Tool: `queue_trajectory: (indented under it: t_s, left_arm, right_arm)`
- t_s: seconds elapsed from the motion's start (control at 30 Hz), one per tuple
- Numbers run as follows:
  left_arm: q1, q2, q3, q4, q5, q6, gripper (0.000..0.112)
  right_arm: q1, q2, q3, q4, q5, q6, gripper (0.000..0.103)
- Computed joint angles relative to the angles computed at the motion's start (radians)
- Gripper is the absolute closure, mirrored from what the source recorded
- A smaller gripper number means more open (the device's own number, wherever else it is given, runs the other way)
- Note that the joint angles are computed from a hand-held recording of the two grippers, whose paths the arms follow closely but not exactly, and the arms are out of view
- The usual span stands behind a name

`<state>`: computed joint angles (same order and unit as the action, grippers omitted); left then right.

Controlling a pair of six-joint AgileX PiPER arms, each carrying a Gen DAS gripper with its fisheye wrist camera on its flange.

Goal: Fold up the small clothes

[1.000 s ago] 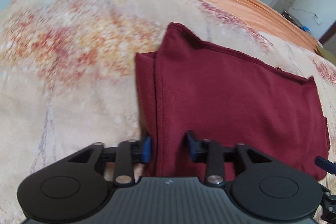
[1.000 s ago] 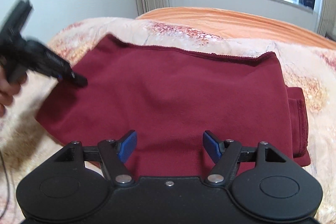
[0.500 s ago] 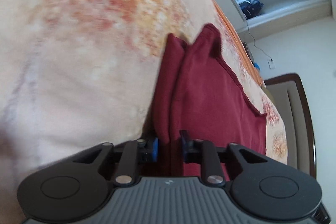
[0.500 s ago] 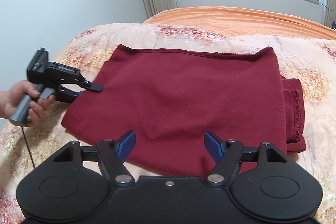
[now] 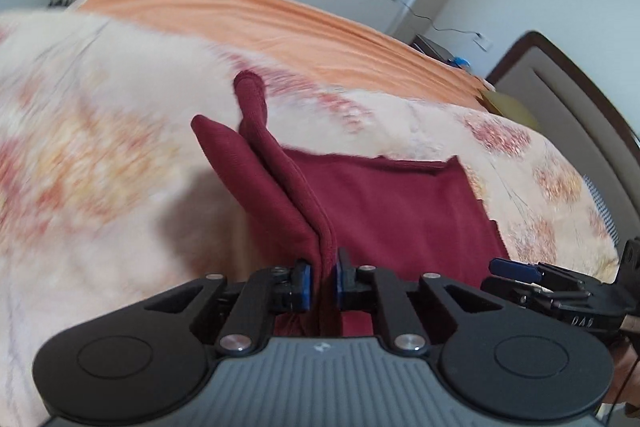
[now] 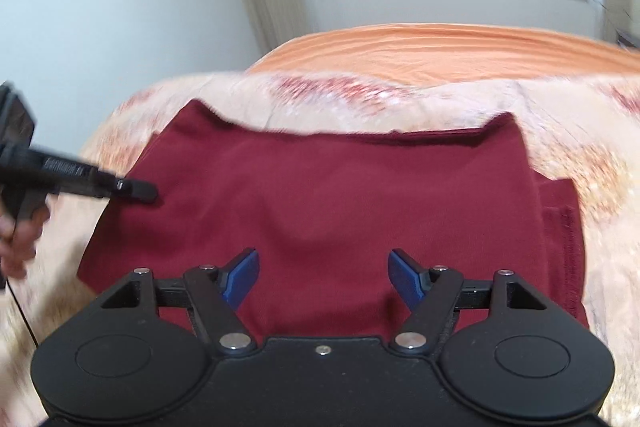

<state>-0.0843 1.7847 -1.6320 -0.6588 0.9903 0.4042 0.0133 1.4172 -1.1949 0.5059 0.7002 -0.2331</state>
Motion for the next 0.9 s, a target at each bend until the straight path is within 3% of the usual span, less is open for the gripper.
queue_trajectory:
  t_s: [0.1,0.33,0.43,0.5,0.57,0.67,0.77,0.83,0.9]
  left_arm:
    - [-0.174,0.040,-0.092,0.128,-0.061,-0.130,0.101]
    - [-0.495,0.234,-0.313,0.520,-0.054,-0.440,0.101]
    - [-0.528,0.196,-0.250,0.574,-0.092,-0.478,0.092]
    - [-0.524,0.140,-0.177,0.537,-0.155,-0.452,0.062]
    - [-0.538,0.088,-0.128,0.536,-0.208,-0.422,0.051]
    - [-0.545,0.014,-0.083,0.553,-0.217,-0.410,0.051]
    - [-0.550,-0.093,0.035,0.586,-0.262,-0.432,0.040]
    - [-0.560,-0.136,0.100,0.611,-0.262,-0.427,0.038]
    - [-0.565,-0.151,0.151,0.590,-0.250,-0.394,0.039]
  right_arm:
    - [-0.123,-0.014,-0.003,0.106,0.046,-0.023,0.029]
    - [-0.381,-0.020,-0.024,0.245,0.176,-0.095,0.029]
    - [-0.451,0.010,-0.037,0.314,0.229,-0.123,0.028]
    - [-0.478,0.040,-0.047,0.389,0.264,-0.152,0.026]
    - [-0.477,0.105,-0.089,0.459,0.303,-0.164,0.024]
    - [-0.423,0.243,-0.219,0.515,0.349,-0.151,0.024]
    - [-0.357,0.372,-0.367,0.497,0.365,-0.161,0.026]
    - [-0.335,0.465,-0.472,0.503,0.409,-0.164,0.030]
    - [-0.318,0.532,-0.548,0.488,0.429,-0.163,0.042]
